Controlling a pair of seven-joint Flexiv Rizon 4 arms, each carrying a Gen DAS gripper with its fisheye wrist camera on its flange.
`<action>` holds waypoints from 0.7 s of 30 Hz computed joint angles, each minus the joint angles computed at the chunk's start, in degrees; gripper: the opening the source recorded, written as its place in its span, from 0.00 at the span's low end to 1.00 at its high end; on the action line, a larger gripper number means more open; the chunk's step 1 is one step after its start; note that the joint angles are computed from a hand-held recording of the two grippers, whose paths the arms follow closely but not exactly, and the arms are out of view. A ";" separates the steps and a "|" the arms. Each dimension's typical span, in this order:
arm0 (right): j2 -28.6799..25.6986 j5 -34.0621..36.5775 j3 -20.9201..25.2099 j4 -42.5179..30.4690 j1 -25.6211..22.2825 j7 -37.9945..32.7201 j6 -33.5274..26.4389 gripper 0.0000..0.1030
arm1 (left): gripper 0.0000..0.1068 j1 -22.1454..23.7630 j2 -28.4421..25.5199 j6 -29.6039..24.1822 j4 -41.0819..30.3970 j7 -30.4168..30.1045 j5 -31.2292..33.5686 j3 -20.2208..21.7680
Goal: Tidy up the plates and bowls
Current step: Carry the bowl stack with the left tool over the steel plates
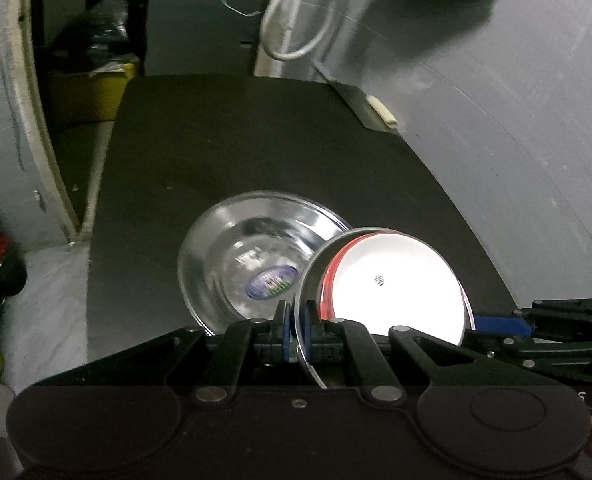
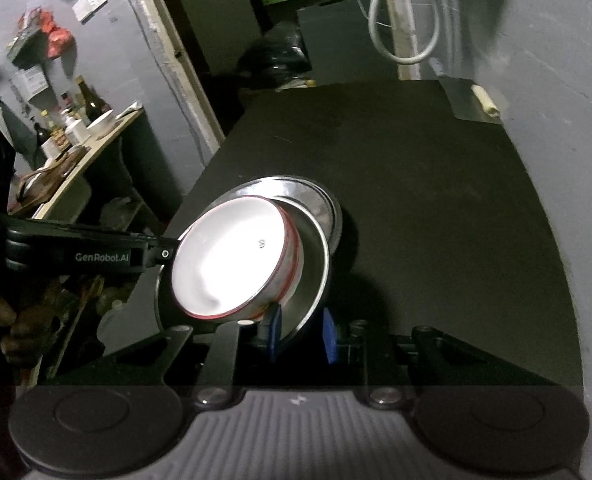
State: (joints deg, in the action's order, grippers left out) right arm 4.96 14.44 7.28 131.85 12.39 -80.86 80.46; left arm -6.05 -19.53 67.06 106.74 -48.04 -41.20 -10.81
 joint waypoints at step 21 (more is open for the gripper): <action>-14.30 11.42 3.62 -20.85 -4.96 -25.08 -12.68 0.25 | 0.05 1.10 -8.64 4.60 -9.30 -19.89 13.09 3.08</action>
State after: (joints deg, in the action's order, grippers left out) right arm -9.33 25.87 10.90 111.01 7.42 -105.94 67.79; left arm -4.95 -28.17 71.66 97.44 -67.94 -28.11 -7.73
